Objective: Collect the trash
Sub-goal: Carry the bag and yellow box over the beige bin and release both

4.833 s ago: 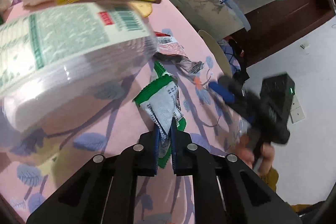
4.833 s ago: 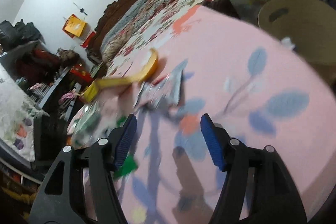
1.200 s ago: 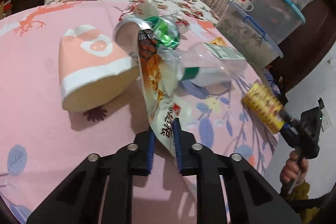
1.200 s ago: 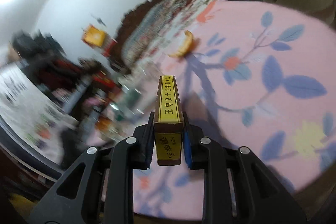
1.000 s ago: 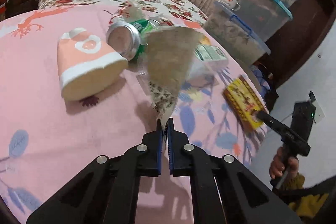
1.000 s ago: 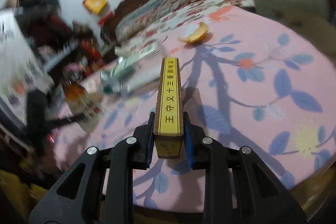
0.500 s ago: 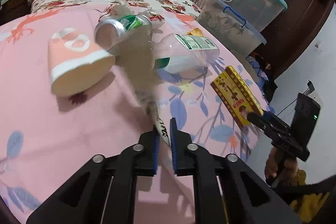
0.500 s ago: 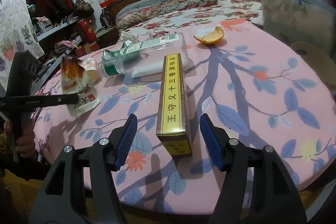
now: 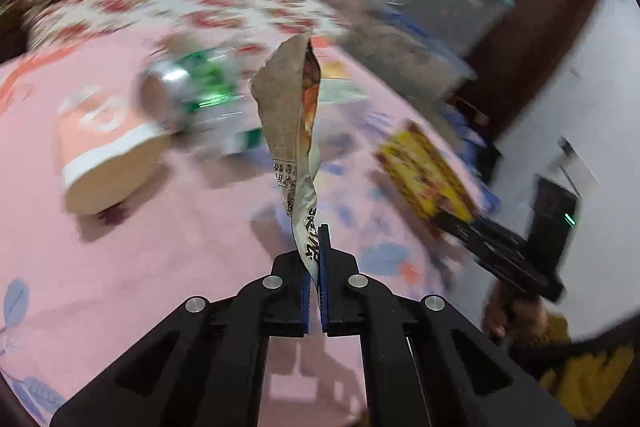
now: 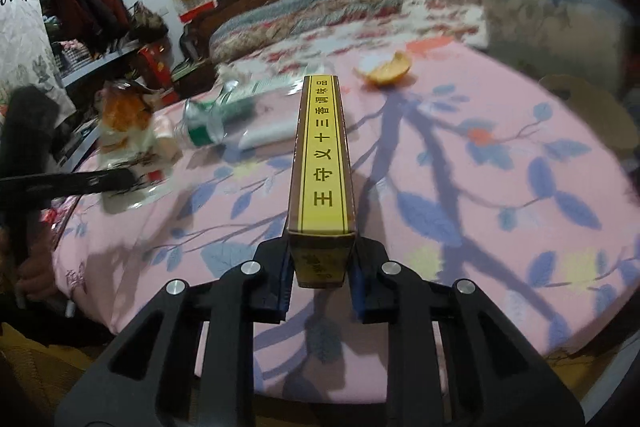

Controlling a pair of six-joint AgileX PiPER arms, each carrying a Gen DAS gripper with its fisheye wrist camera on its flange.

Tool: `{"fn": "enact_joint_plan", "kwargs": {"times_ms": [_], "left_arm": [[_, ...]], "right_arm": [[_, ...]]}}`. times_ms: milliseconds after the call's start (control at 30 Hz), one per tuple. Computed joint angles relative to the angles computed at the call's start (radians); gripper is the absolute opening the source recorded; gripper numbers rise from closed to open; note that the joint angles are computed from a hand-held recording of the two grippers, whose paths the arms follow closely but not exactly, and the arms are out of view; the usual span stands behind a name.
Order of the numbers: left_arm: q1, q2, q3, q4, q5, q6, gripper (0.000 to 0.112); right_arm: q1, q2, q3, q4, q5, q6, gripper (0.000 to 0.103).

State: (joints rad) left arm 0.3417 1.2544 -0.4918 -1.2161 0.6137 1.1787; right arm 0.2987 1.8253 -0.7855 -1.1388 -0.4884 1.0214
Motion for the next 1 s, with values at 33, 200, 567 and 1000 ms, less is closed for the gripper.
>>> {"fn": "enact_joint_plan", "kwargs": {"times_ms": [33, 200, 567, 1000], "left_arm": [[-0.033, -0.013, -0.005, 0.015, -0.001, -0.007, 0.003], [-0.283, 0.074, -0.089, 0.075, -0.103, -0.090, 0.003], [-0.484, 0.491, -0.473, 0.296, -0.083, -0.361, 0.003], [-0.607, 0.997, -1.362, 0.676, 0.245, -0.786, 0.003]], "right_arm": [[0.000, -0.010, 0.015, 0.049, 0.005, -0.046, 0.025], [-0.011, -0.015, 0.035, 0.143, 0.030, -0.120, 0.025], [-0.104, 0.019, 0.029, 0.287, 0.075, -0.227, 0.025], [-0.322, 0.156, -0.265, -0.007, 0.079, 0.089, 0.025]]}}
